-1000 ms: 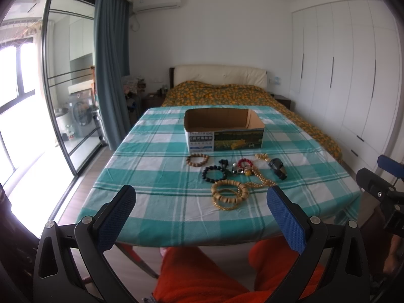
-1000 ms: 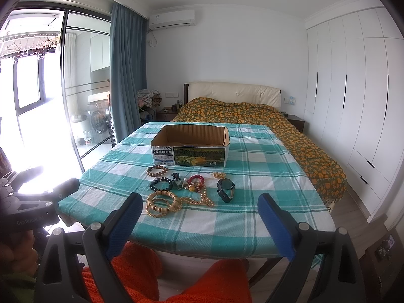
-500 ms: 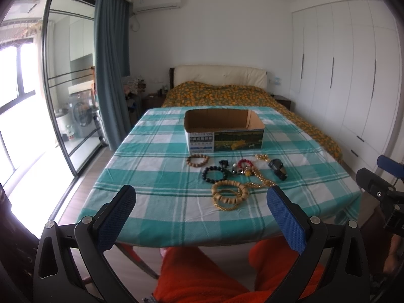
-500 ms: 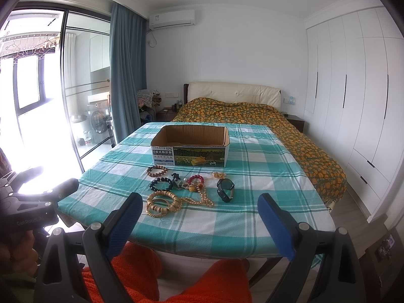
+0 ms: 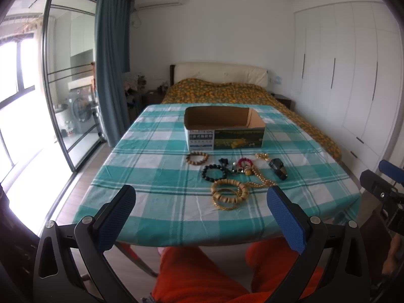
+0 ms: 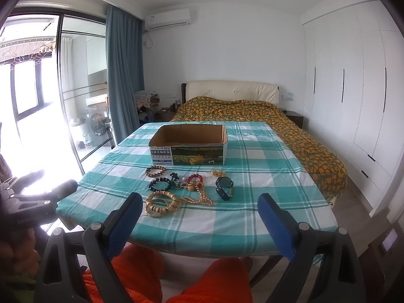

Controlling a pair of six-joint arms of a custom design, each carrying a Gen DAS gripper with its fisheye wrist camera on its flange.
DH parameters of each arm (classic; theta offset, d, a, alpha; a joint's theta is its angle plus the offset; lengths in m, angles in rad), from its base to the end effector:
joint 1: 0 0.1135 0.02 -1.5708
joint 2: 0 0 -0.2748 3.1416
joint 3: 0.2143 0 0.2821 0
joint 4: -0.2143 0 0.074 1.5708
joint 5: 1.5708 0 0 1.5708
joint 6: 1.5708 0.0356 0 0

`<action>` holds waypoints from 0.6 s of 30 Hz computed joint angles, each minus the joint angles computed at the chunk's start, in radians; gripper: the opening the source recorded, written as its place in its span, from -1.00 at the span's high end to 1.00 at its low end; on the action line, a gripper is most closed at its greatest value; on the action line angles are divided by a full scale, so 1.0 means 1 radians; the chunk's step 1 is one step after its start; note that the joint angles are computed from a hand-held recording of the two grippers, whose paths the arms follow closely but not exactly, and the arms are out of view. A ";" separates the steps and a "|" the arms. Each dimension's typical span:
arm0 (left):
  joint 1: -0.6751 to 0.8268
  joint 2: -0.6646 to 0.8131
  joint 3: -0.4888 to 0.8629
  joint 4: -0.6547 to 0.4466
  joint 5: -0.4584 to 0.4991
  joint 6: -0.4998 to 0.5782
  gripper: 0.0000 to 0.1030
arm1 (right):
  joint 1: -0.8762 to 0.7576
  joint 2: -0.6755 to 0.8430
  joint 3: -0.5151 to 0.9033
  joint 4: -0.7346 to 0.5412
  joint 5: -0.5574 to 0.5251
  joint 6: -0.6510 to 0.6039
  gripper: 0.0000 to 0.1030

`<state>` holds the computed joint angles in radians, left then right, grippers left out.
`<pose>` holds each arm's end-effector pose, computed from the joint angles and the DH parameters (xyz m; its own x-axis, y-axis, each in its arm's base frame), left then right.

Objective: Organize jewelry

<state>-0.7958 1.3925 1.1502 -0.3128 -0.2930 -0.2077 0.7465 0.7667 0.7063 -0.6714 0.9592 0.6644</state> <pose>0.2488 -0.2394 0.3191 -0.4665 0.1941 -0.8630 0.4252 0.9047 -0.0263 0.1454 0.0948 0.2843 -0.3509 0.1577 -0.9230 0.3475 0.9373 0.0280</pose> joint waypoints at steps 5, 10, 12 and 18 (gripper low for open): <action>0.040 0.020 0.020 -0.007 0.048 -0.029 -0.99 | -0.036 -0.005 -0.004 0.028 -0.020 -0.033 -0.83; 0.078 0.069 0.067 0.000 0.064 -0.024 -0.99 | -0.111 -0.017 -0.012 0.076 -0.066 -0.084 -0.83; 0.088 0.100 0.097 -0.003 0.067 -0.011 -0.99 | -0.155 -0.020 -0.016 0.095 -0.101 -0.102 -0.83; 0.125 0.199 0.183 -0.023 0.120 0.027 -0.99 | -0.325 -0.007 -0.026 0.161 -0.260 -0.168 -0.83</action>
<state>-0.6712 1.5911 1.3329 -0.3360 -0.1732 -0.1803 0.4214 0.7600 0.6801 -0.5104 0.6996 0.4962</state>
